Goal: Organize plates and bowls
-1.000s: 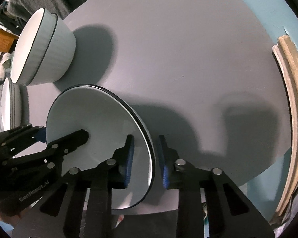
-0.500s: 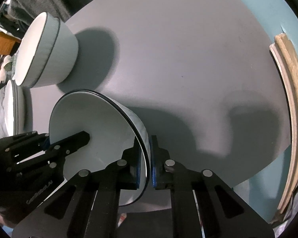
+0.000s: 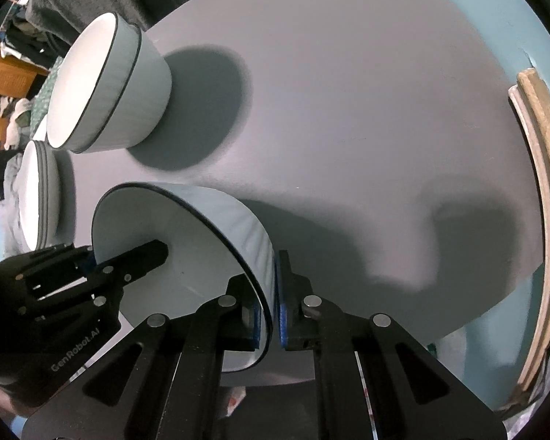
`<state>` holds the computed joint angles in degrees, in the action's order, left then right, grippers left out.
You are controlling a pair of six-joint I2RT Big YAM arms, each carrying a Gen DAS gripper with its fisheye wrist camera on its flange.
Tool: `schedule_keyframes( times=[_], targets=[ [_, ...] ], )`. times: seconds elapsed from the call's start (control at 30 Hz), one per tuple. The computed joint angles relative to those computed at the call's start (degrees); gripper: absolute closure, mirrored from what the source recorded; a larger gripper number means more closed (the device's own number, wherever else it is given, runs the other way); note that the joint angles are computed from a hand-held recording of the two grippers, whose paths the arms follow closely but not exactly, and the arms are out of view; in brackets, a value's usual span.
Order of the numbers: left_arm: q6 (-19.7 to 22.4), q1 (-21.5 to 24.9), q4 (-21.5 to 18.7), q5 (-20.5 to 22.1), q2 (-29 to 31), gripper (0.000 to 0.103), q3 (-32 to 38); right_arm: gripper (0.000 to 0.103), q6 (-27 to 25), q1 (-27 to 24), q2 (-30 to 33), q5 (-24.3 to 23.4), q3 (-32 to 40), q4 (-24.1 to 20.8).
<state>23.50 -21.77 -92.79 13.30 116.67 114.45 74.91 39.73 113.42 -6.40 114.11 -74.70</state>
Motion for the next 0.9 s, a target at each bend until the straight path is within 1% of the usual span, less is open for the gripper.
schedule_keyframes(
  times=[0.07,0.1,0.13,0.2,0.3,0.33,0.4,0.5,0.63,0.73,0.83,0.87,0.9],
  targets=[
    [-0.38,0.49,-0.44,0.71,0.34,0.098,-0.08,0.096,0.27,-0.19,-0.01,-0.23,-0.51,1.24],
    [-0.68,0.68,-1.08,0.98,0.79,0.097,0.41,0.096,-0.07,-0.49,-1.50,-0.21,-2.64,2.22],
    [-1.06,0.84,-1.58,0.93,1.17,0.097,0.78,0.095,-0.44,-0.61,-1.68,-0.12,-2.84,2.37],
    [-1.85,1.15,-2.32,0.80,1.74,0.097,1.39,0.095,-1.29,-0.83,-1.14,-0.48,-2.11,2.13],
    [-2.50,1.71,-2.38,0.18,1.69,0.097,1.21,0.095,-2.34,-1.13,0.05,-1.28,-0.59,1.93],
    [-2.73,1.91,-2.56,-0.05,1.80,0.098,1.36,0.095,-2.56,-1.09,-0.36,-1.75,-1.21,2.28],
    [-3.27,2.58,-3.40,-0.57,2.15,0.098,1.85,0.095,-3.47,-1.31,0.53,-3.03,-0.19,2.00],
    [-3.95,3.73,-4.02,-0.65,1.97,0.098,1.08,0.095,-5.43,-1.86,2.26,-5.09,2.46,0.47],
    [-5.95,4.50,-3.77,-1.02,1.51,0.097,0.04,0.095,-8.58,-2.20,6.14,-7.08,9.15,-3.91],
    [-7.29,5.30,-3.32,-0.47,0.98,0.097,-1.06,0.095,-10.54,-2.42,8.11,-7.49,12.42,-5.12],
    [-8.59,5.77,-2.57,0.86,0.64,0.095,-2.13,0.095,-11.66,-2.69,8.93,-7.65,13.49,-5.25],
    [-8.99,5.73,-2.49,1.26,0.63,0.095,-2.34,0.094,-11.86,-2.74,8.62,-7.70,12.89,-4.99],
    [-8.89,5.78,-2.90,1.35,1.12,0.095,-1.51,0.094,-11.45,-2.23,6.83,-7.67,10.12,-3.92]
  ],
)
